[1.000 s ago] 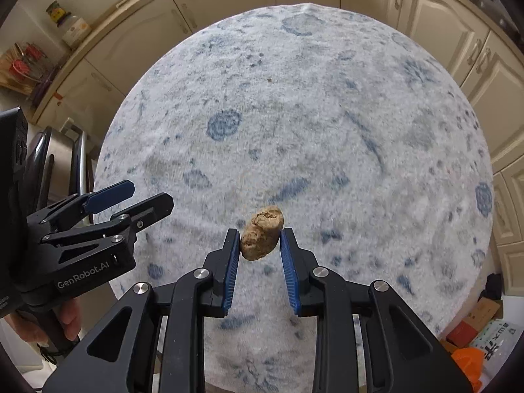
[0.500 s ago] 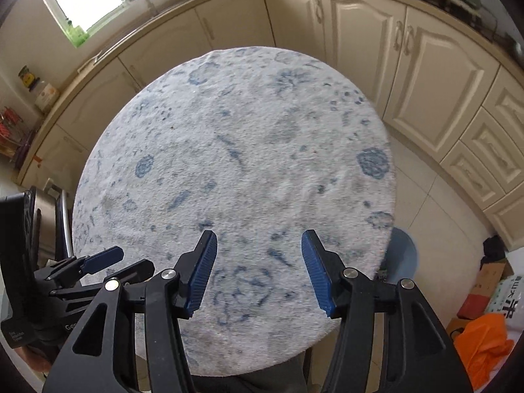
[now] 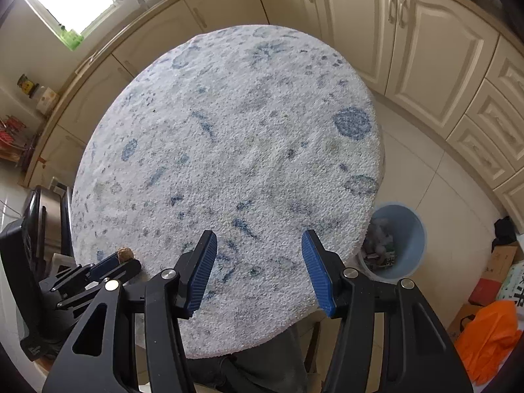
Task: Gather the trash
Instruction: 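Carry the bread crust in the left tool to the blue bin, then open the left tool over the blue bin to drop the crust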
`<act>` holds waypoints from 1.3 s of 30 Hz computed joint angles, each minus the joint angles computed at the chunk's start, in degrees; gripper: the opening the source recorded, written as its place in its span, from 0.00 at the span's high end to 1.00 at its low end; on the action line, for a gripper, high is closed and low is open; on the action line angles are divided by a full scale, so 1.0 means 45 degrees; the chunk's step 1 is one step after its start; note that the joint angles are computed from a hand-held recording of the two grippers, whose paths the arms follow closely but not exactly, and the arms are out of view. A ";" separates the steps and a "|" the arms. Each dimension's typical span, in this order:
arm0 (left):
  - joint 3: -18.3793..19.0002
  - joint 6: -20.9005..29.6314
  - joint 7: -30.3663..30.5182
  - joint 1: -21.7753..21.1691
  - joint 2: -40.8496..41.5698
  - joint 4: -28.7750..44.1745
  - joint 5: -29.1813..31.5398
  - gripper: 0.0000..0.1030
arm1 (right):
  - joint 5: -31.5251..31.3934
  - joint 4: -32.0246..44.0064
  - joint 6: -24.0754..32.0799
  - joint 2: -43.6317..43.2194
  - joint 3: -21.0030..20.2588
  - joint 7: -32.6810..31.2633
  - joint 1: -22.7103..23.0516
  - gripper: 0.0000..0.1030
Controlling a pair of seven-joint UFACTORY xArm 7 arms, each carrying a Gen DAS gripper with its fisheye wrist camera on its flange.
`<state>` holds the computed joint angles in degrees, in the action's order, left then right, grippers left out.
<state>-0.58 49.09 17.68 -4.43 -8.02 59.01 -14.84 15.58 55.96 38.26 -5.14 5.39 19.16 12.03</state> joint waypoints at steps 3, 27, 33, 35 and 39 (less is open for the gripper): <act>-0.0079 0.0138 0.0259 -0.0160 -0.0125 0.0039 -0.0324 0.79 | 0.0221 -0.0255 -0.0083 -0.0230 -0.0095 -0.0160 -0.0041 0.46; -0.2883 0.0555 0.0270 -0.4480 0.3944 0.4800 -0.0040 0.72 | -0.2796 -0.5886 0.2476 -0.7559 -0.1918 0.2877 -0.4726 0.46; -0.2821 -0.0569 -0.1380 -0.5404 0.5078 0.5632 0.1645 0.10 | -0.3075 -0.6349 0.2904 -0.8303 -0.2316 0.2594 -0.5258 0.46; -0.2796 -0.0686 -0.1924 -0.5635 0.5033 0.5519 0.2175 0.10 | -0.3033 -0.6449 0.2875 -0.8366 -0.2410 0.2415 -0.5323 0.46; -0.2711 -0.0896 -0.3449 -0.5823 0.4273 0.4616 0.2742 0.10 | -0.3236 -0.6607 0.2566 -0.8531 -0.2209 0.2158 -0.5415 0.46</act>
<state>-12.78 45.05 2.16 -30.64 11.21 79.78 -2.50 1.02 26.23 49.81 -43.53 -4.55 28.87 -12.34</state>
